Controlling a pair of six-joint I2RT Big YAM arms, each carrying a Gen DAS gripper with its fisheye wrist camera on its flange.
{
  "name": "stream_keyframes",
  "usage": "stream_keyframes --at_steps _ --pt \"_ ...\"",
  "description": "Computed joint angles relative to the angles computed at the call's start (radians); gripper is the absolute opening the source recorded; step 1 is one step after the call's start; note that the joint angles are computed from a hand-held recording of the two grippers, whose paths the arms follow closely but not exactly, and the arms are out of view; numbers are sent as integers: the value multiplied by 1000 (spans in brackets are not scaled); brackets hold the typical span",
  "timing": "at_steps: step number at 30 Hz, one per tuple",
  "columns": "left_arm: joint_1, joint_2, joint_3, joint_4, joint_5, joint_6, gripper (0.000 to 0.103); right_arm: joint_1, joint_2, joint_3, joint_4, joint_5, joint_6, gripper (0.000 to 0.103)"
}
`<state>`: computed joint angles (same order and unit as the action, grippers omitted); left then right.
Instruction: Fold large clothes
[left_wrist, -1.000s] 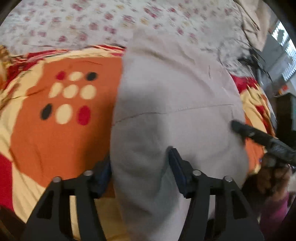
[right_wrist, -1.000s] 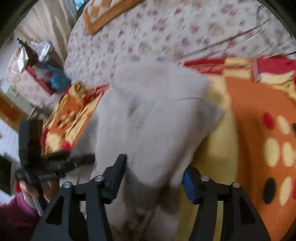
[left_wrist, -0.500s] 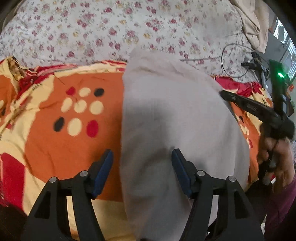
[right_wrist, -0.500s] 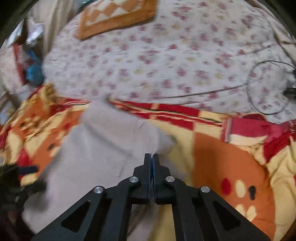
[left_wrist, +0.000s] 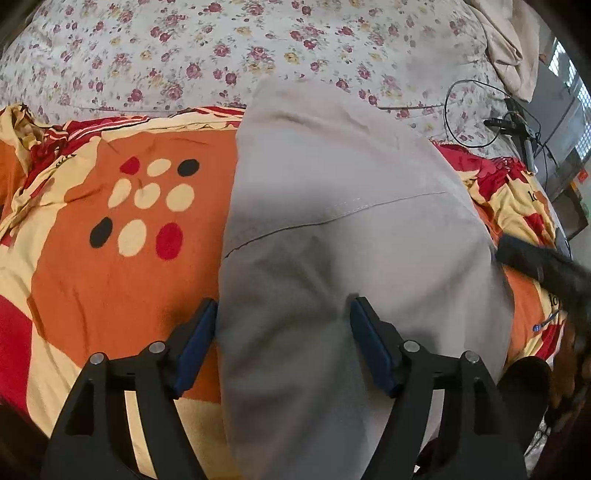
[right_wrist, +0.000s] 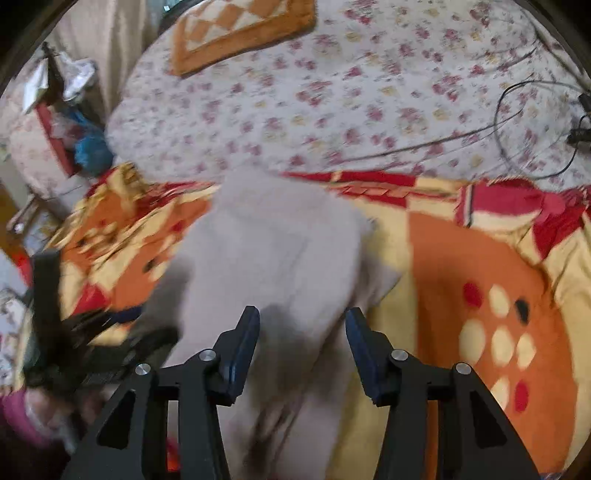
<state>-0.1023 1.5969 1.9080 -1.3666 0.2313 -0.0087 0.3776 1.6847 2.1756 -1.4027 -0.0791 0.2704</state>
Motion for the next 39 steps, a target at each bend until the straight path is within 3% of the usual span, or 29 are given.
stream_keyframes --at_steps 1,4,5,9,19,29,39 --pt "-2 -4 -5 5 -6 -1 74 10 -9 -12 -7 8 -9 50" --pt "-12 -20 -20 22 -35 -1 74 57 -16 -19 -30 153 -46 51" --pt "-13 -26 -24 27 -42 0 74 62 -24 -31 -20 159 -41 51" --pt "-16 -54 -45 57 -79 15 74 71 -51 -74 18 140 15 55" --pt "-22 -77 -67 100 -189 15 74 107 -53 -62 31 166 12 60" --pt "-8 -86 -82 102 -193 5 74 103 -51 -83 6 205 15 62" --pt "-13 -87 -83 102 -193 2 74 81 -65 -128 27 181 55 66"
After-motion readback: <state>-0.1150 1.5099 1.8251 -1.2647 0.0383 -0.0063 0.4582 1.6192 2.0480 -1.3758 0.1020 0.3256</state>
